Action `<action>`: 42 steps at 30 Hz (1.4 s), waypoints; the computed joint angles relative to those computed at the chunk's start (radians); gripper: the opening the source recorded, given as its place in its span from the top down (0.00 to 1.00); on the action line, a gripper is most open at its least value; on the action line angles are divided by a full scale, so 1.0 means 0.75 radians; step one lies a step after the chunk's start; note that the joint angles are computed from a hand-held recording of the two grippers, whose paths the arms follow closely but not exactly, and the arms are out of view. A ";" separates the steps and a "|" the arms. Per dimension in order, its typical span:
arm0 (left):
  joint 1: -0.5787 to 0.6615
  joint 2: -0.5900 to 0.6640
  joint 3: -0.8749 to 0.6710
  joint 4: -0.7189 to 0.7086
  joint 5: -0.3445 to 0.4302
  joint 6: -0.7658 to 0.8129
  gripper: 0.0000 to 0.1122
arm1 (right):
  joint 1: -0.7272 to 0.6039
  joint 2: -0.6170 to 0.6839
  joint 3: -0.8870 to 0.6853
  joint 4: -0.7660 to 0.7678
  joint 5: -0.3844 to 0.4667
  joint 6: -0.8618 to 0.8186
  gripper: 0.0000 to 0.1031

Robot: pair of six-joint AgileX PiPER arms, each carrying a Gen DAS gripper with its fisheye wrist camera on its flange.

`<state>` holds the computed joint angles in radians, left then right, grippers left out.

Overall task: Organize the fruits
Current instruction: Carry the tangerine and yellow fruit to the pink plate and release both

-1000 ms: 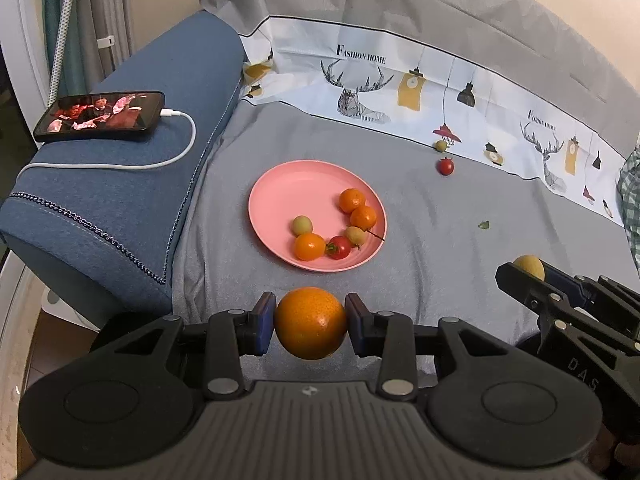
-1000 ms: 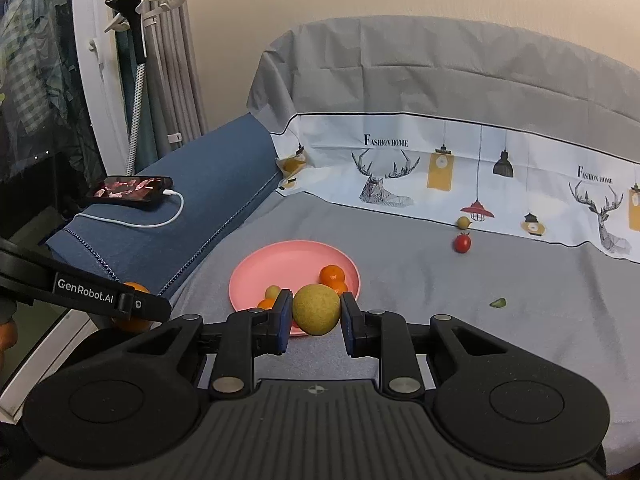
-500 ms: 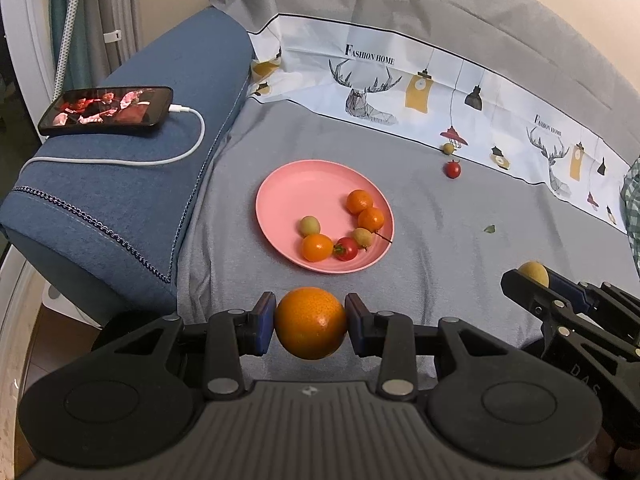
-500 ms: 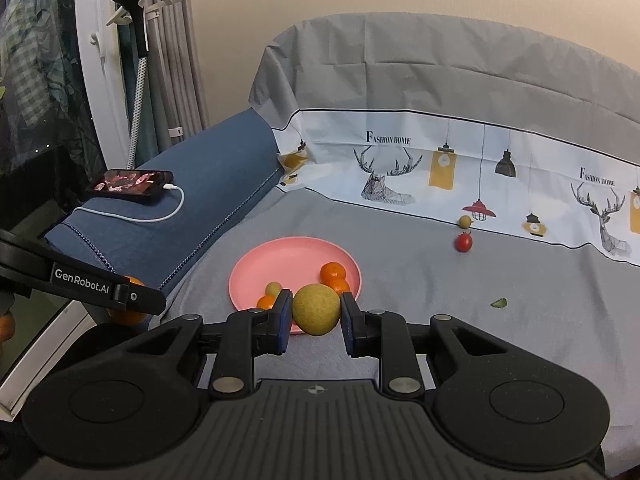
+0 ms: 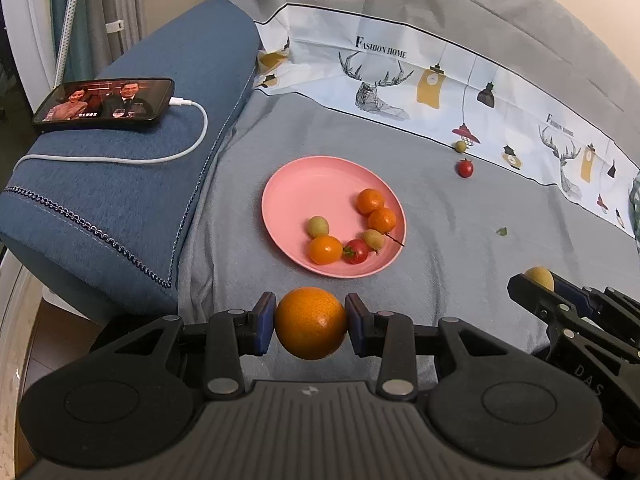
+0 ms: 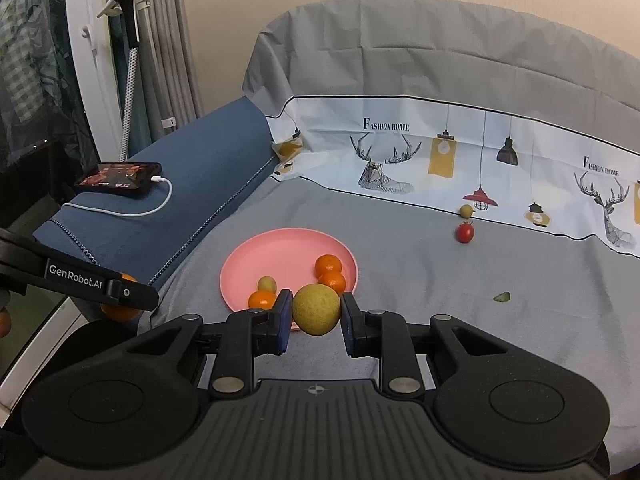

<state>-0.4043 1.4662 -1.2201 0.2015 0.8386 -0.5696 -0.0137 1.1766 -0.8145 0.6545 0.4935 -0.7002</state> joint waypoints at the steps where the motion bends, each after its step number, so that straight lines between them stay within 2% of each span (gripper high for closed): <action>1: 0.008 0.009 -0.008 -0.008 0.000 0.009 0.63 | 0.000 0.017 -0.009 0.006 -0.001 -0.005 0.75; 11: 0.085 0.182 -0.160 -0.075 0.006 0.091 0.63 | 0.035 0.218 -0.114 0.047 -0.046 -0.040 0.75; 18: 0.132 0.368 -0.312 -0.097 0.018 0.147 0.63 | 0.055 0.419 -0.251 0.069 -0.068 -0.052 0.75; 25: 0.169 0.555 -0.505 -0.113 0.053 0.187 0.63 | 0.084 0.623 -0.408 0.092 -0.115 -0.160 0.75; 34: 0.187 0.786 -0.759 -0.105 0.113 0.202 0.63 | 0.090 0.899 -0.679 0.129 -0.057 -0.149 0.75; 42: 0.194 0.898 -0.873 -0.087 0.139 0.217 0.63 | 0.106 1.045 -0.836 0.157 -0.011 -0.163 0.75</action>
